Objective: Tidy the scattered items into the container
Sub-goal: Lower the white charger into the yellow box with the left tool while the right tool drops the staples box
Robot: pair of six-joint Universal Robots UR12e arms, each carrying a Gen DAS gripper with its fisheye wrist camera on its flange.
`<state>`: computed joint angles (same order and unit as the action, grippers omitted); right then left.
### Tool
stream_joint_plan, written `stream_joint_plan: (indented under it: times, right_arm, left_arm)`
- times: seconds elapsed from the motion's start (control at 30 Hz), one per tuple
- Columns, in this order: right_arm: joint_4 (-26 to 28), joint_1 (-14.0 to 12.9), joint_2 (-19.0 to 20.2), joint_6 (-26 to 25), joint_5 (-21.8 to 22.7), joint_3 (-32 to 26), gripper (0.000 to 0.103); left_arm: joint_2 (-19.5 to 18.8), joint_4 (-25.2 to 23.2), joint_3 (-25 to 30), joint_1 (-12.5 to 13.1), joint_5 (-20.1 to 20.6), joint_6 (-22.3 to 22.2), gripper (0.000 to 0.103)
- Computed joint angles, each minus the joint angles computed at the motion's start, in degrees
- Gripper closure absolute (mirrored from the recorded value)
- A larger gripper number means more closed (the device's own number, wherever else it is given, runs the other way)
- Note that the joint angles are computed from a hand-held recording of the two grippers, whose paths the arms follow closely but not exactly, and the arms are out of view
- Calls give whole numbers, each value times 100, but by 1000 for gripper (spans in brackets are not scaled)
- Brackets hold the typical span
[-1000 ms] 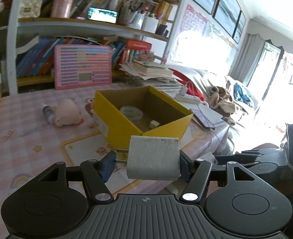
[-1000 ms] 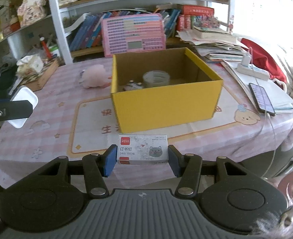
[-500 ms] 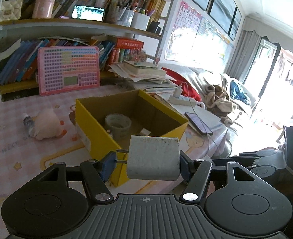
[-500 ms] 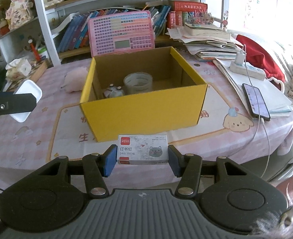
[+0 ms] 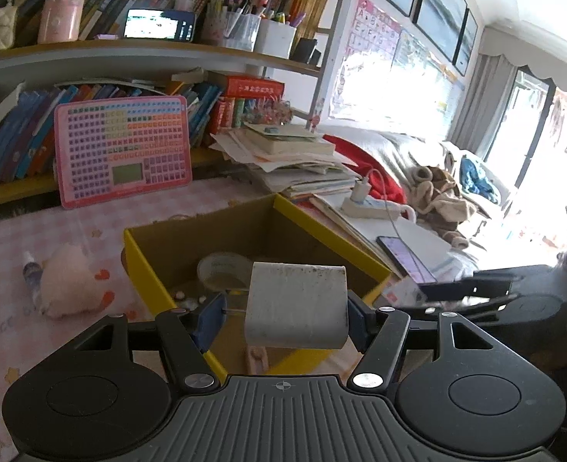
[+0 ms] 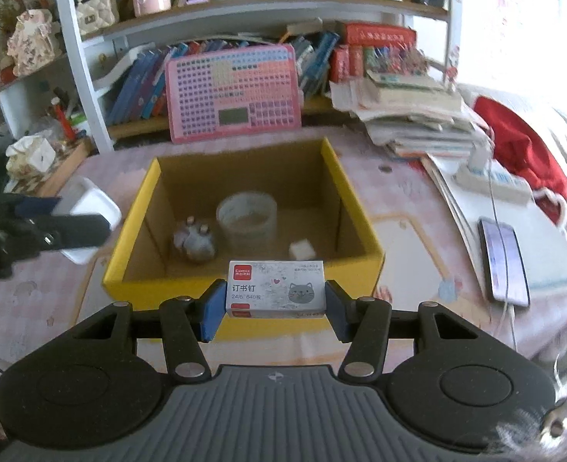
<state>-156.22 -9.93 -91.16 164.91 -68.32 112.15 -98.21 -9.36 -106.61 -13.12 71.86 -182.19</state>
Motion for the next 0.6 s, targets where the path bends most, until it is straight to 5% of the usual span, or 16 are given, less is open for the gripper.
stream_joint_plan:
  times: [0.27,0.6]
  right_arm:
    - [123,55,715,-981,400,-739,52]
    - [1646,258,1463,-2734,227,-1644,52]
  left_arm:
    - [-502,-500,609,-220,622,428,39]
    - [-927,-1407,1127,-422,1201,879,39]
